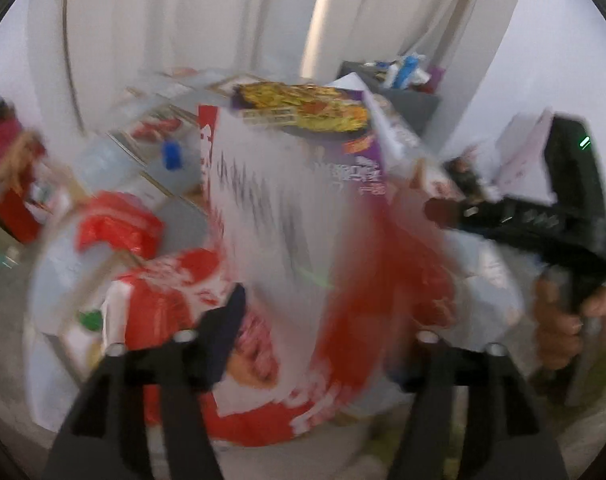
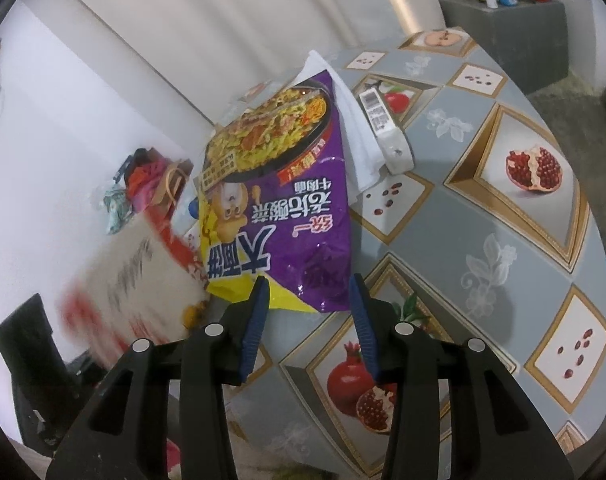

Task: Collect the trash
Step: 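Grasp the red-and-white snack bag with the right gripper while the left releases it, then grasp the red plastic bag with the left gripper while the right holds the snack bag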

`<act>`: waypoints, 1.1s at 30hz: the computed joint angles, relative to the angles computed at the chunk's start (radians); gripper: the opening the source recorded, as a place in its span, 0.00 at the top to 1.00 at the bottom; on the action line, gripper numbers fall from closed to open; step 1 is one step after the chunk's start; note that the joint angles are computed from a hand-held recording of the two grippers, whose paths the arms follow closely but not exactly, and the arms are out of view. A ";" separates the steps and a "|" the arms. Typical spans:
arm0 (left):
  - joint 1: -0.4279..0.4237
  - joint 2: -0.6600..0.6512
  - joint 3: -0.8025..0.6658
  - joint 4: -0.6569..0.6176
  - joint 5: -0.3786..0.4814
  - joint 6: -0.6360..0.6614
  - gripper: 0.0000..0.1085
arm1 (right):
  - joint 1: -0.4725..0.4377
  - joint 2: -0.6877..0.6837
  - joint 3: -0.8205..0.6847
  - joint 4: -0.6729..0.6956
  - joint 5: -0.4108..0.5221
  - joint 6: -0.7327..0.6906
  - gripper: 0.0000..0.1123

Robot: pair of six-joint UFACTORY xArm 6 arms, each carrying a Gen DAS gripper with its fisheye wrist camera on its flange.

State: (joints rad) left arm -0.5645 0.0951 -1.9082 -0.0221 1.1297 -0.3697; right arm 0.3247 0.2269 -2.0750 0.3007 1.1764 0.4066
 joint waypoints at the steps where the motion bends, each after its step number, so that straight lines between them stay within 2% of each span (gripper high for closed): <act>1: 0.008 -0.018 0.026 -0.037 -0.031 0.010 0.40 | 0.002 -0.003 0.003 -0.005 0.002 0.004 0.64; 3: 0.025 -0.060 0.084 -0.097 -0.102 0.032 0.36 | 0.005 -0.020 0.028 -0.010 -0.006 0.013 0.64; 8: 0.081 -0.167 0.215 -0.269 -0.240 0.124 0.35 | 0.006 -0.083 0.118 -0.001 -0.027 0.032 0.64; 11: 0.112 -0.232 0.290 -0.302 -0.310 0.149 0.35 | 0.014 -0.146 0.202 0.042 -0.063 -0.010 0.63; 12: 0.124 -0.250 0.311 -0.278 -0.322 0.128 0.35 | 0.018 -0.170 0.237 0.069 -0.078 -0.034 0.63; 16: 0.168 -0.267 0.350 -0.080 -0.278 -0.049 0.36 | 0.039 -0.270 0.387 0.194 -0.110 -0.144 0.61; 18: 0.191 -0.266 0.377 -0.027 -0.269 -0.106 0.48 | 0.055 -0.289 0.416 0.243 -0.096 -0.182 0.60; 19: 0.202 -0.258 0.378 -0.014 -0.255 -0.116 0.50 | 0.066 -0.290 0.423 0.272 -0.091 -0.205 0.59; 21: 0.209 -0.229 0.366 0.000 -0.243 -0.124 0.60 | 0.091 -0.272 0.409 0.289 -0.089 -0.219 0.58; 24: 0.214 -0.216 0.377 -0.010 -0.258 -0.125 0.69 | 0.129 -0.184 0.323 0.247 -0.050 -0.168 0.57; 26: 0.217 -0.207 0.373 -0.036 -0.258 -0.113 0.73 | 0.131 -0.148 0.300 0.270 -0.033 -0.132 0.57; 29: 0.206 -0.205 0.364 -0.032 -0.236 -0.098 0.74 | 0.128 -0.116 0.288 0.288 -0.043 -0.078 0.58; 33: 0.174 -0.232 0.389 -0.040 -0.182 -0.065 0.75 | 0.128 -0.103 0.275 0.261 -0.077 -0.042 0.71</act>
